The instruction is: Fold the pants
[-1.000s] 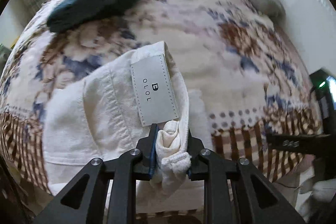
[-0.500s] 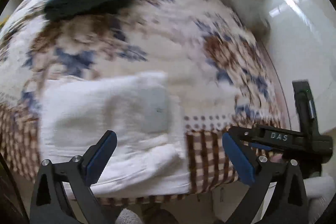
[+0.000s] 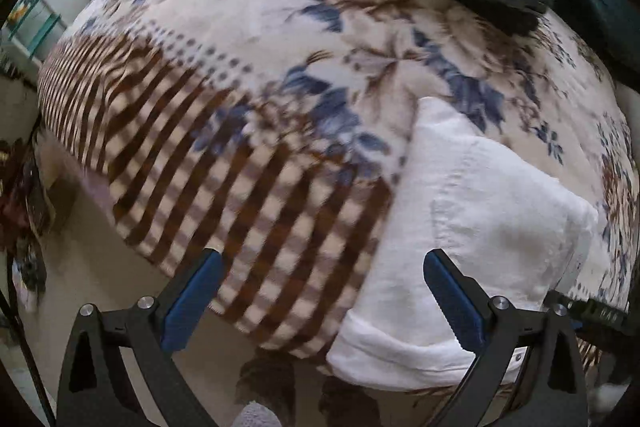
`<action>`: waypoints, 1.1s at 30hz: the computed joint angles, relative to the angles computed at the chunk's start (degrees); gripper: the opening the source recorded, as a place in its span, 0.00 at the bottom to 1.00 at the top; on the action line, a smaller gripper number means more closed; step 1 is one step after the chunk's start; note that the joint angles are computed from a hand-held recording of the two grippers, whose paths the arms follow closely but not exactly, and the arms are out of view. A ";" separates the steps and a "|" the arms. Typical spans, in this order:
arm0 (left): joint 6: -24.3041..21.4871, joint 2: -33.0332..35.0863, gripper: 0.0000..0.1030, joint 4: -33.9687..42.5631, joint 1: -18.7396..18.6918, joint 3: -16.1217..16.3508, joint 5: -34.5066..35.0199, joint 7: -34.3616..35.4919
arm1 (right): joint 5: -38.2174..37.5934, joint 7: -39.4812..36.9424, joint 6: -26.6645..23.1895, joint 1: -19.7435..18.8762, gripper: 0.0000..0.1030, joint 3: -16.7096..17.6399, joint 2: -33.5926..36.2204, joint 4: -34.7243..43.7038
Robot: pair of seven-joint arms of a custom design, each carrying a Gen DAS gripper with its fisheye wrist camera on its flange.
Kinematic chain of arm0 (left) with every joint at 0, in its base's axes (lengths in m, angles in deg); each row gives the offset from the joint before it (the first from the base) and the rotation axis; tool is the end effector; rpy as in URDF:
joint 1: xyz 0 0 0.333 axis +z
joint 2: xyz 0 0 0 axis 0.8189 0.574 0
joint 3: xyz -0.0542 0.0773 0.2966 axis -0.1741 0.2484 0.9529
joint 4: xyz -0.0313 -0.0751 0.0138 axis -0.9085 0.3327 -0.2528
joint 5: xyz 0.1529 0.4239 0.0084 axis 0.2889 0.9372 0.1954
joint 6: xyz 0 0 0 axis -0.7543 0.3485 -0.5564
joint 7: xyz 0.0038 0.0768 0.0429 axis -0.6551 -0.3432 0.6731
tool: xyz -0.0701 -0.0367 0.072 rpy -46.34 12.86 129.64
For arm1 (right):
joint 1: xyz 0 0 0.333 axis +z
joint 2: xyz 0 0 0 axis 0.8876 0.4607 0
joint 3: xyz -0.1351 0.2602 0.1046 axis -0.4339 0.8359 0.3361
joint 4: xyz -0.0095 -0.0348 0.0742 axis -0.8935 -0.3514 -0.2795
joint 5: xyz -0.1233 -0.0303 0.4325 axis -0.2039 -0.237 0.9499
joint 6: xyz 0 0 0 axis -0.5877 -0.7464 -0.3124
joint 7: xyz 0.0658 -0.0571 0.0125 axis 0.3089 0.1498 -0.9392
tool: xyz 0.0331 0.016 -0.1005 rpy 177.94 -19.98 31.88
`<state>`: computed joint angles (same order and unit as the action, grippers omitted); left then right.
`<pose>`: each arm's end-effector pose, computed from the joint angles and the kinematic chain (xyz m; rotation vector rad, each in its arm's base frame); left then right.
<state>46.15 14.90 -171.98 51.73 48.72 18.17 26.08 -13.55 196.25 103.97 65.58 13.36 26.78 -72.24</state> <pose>0.6161 -0.1222 0.5606 -2.0243 2.2224 -0.2894 0.3917 0.0125 0.4721 -1.2237 2.6364 0.3329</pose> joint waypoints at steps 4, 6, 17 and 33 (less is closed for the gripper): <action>-0.67 -0.10 1.00 0.17 0.06 0.20 -2.01 0.61 | -1.96 3.84 -2.22 -1.15 0.13 1.75 -7.92 -0.33; -0.59 0.27 1.00 0.63 0.06 0.25 -3.14 1.69 | -1.55 5.83 -5.86 -4.29 0.12 3.68 -11.89 0.01; -4.72 10.07 1.00 10.58 -1.43 -1.50 -10.56 7.96 | -7.50 10.87 -19.98 -3.85 0.23 -4.83 -17.50 -3.33; -14.03 33.58 0.27 32.93 1.51 -5.52 -24.47 5.07 | -5.34 6.40 -0.25 -6.88 0.30 -8.95 -10.89 -6.29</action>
